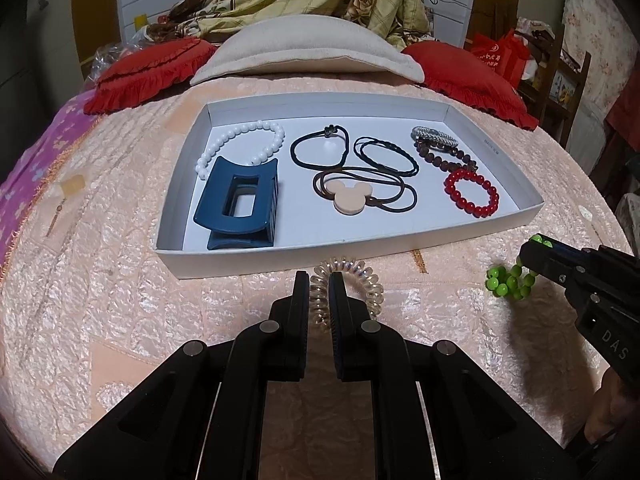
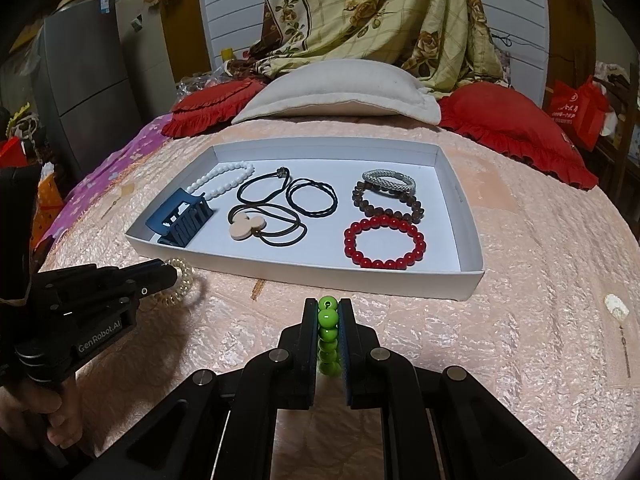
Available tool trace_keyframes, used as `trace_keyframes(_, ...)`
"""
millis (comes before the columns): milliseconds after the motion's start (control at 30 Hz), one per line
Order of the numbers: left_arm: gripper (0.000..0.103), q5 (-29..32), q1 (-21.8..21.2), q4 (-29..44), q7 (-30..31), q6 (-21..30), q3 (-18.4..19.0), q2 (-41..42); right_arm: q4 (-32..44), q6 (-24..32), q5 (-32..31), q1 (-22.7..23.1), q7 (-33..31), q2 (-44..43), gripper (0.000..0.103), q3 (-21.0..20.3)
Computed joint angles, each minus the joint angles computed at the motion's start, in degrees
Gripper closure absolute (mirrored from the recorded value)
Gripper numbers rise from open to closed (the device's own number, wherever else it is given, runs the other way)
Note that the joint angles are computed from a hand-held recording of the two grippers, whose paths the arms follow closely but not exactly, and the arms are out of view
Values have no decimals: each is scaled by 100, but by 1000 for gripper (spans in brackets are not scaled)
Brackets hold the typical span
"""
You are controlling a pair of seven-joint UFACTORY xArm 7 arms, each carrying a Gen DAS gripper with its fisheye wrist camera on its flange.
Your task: Organize jewelry
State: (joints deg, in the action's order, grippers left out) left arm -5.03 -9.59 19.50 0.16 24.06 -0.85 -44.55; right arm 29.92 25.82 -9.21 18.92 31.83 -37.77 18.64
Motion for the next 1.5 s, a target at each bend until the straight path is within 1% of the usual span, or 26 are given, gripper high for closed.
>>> trace_keyframes(467, 95, 47, -32, -3, -50, -40, -68, 68, 3, -18, -28, -5, 52, -18, 94, 44)
trace_keyframes(767, 95, 44, -53, -16, -52, -84, -40, 64, 15, -39, -24, 29, 52, -11, 94, 29)
trace_keyframes(933, 95, -81, -123, 18, 40, -24, 133, -90, -7, -229, 56, 103, -44, -188, 94, -99)
trace_keyframes(1000, 95, -221, -225, 92, 136, 12, 292, -136, 31, -314, 64, 59, -93, -257, 94, -120)
trace_keyframes(1100, 95, -379, -297, 268, 261, -38, 412, -107, 189, -451, 129, 14, -212, -220, 95, -222)
trace_keyframes(1167, 95, -494, -364, 503, 366, -21, 513, 87, 349, -557, 276, 75, -361, -51, 95, -392)
trace_keyframes(1200, 95, -514, -331, 651, 377, -62, 499, 255, 440, -605, 332, 89, -441, 53, 94, -450)
trace_keyframes(1267, 95, -516, -263, 864, 394, -176, 431, 545, 627, -671, 384, 30, -538, 283, 94, -469)
trace_keyframes(1333, 95, -614, -357, 1127, 523, -264, 498, 969, 817, -785, 427, -20, -623, 585, 95, -487)
trace_keyframes(1400, 95, -628, -320, 1315, 556, -367, 422, 1389, 951, -926, 520, -21, -684, 884, 94, -541)
trace_keyframes(1467, 95, -794, -403, 1440, 653, -477, 471, 1771, 1039, -1081, 744, 104, -784, 1174, 94, -709)
trace_keyframes(1500, 95, -780, -312, 1479, 572, -546, 381, 1966, 1074, -1184, 1000, 303, -921, 1354, 94, -915)
